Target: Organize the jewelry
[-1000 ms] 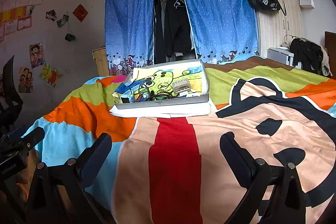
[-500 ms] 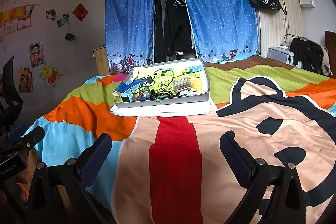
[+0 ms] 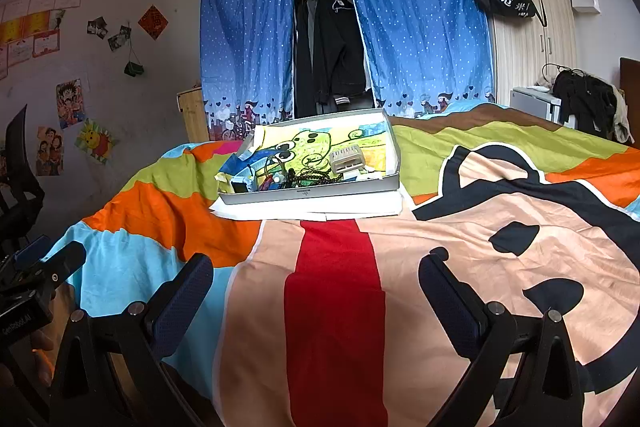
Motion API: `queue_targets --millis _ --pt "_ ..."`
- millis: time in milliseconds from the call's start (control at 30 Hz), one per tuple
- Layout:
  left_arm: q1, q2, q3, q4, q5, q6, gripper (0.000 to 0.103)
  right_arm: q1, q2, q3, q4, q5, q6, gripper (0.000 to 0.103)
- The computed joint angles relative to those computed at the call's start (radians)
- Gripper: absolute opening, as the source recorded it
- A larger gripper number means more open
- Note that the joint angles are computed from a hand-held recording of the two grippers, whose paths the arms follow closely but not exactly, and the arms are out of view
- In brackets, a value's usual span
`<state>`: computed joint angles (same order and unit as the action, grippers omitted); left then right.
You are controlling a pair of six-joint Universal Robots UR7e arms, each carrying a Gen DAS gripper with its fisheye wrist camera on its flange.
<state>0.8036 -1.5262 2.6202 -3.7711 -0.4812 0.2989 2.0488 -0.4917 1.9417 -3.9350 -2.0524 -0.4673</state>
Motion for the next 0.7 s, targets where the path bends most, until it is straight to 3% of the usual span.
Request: queue_targets --millis 300,433,700 --pt "0.016 -0.049 0.004 0.083 -0.040 -0.043 0.102 0.001 -0.001 0.000 0.002 -0.001 0.002 0.103" --pt "0.005 -0.035 0.007 0.065 -0.007 -0.021 0.102 0.000 -0.004 0.000 0.007 -0.001 0.002 0.103" --pt "0.022 -0.057 0.007 0.113 -0.032 -0.028 0.102 0.001 0.003 0.006 -0.002 -0.003 0.006 0.103"
